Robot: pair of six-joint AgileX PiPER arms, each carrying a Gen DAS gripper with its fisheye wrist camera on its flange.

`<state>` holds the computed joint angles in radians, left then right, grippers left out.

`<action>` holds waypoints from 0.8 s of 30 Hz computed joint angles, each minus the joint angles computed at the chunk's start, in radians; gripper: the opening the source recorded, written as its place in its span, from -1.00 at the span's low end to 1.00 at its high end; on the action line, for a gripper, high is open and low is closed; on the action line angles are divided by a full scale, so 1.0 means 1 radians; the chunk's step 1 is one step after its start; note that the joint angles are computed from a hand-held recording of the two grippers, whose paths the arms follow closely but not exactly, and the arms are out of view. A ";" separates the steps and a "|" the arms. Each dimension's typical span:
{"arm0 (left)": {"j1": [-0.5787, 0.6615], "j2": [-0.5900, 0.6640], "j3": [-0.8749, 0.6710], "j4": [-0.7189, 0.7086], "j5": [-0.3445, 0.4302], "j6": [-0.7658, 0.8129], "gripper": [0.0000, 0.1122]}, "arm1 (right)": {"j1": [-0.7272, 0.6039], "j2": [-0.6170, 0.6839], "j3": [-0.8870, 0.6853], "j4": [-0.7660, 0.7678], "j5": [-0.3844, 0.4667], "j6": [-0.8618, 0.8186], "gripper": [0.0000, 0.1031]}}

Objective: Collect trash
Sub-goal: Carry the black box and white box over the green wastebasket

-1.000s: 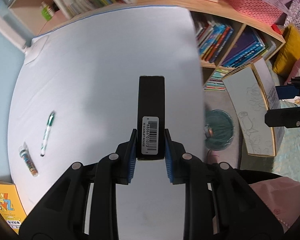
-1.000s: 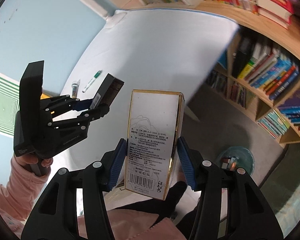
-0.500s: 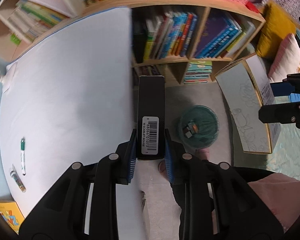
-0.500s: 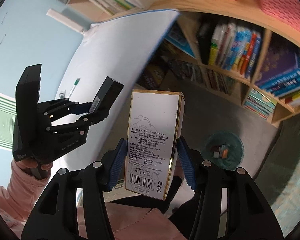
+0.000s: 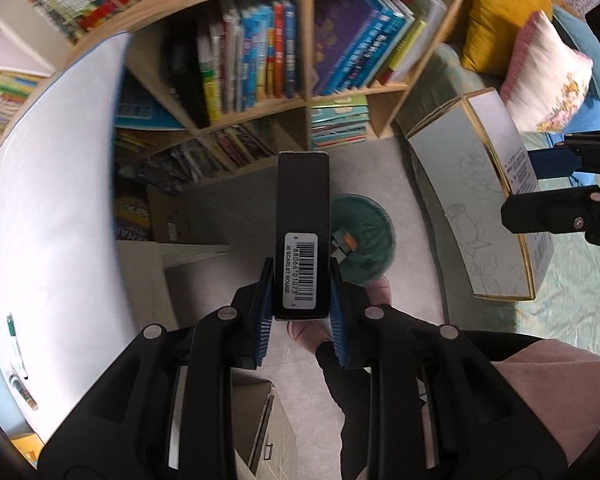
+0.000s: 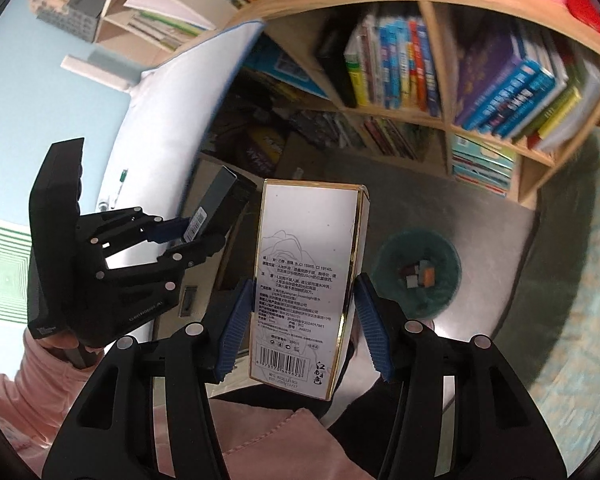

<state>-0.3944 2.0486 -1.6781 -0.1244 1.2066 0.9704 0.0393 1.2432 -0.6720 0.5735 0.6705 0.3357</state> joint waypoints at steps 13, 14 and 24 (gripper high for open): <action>-0.095 -0.064 0.168 0.013 -0.068 -0.008 -0.60 | -0.073 -0.168 0.166 0.011 0.031 0.015 0.03; -0.099 -0.067 0.175 0.015 -0.071 -0.009 -0.60 | -0.080 -0.176 0.174 0.015 0.034 0.010 0.03; -0.141 -0.079 0.237 0.028 -0.097 -0.016 -0.60 | -0.109 -0.228 0.230 0.023 0.054 0.007 0.03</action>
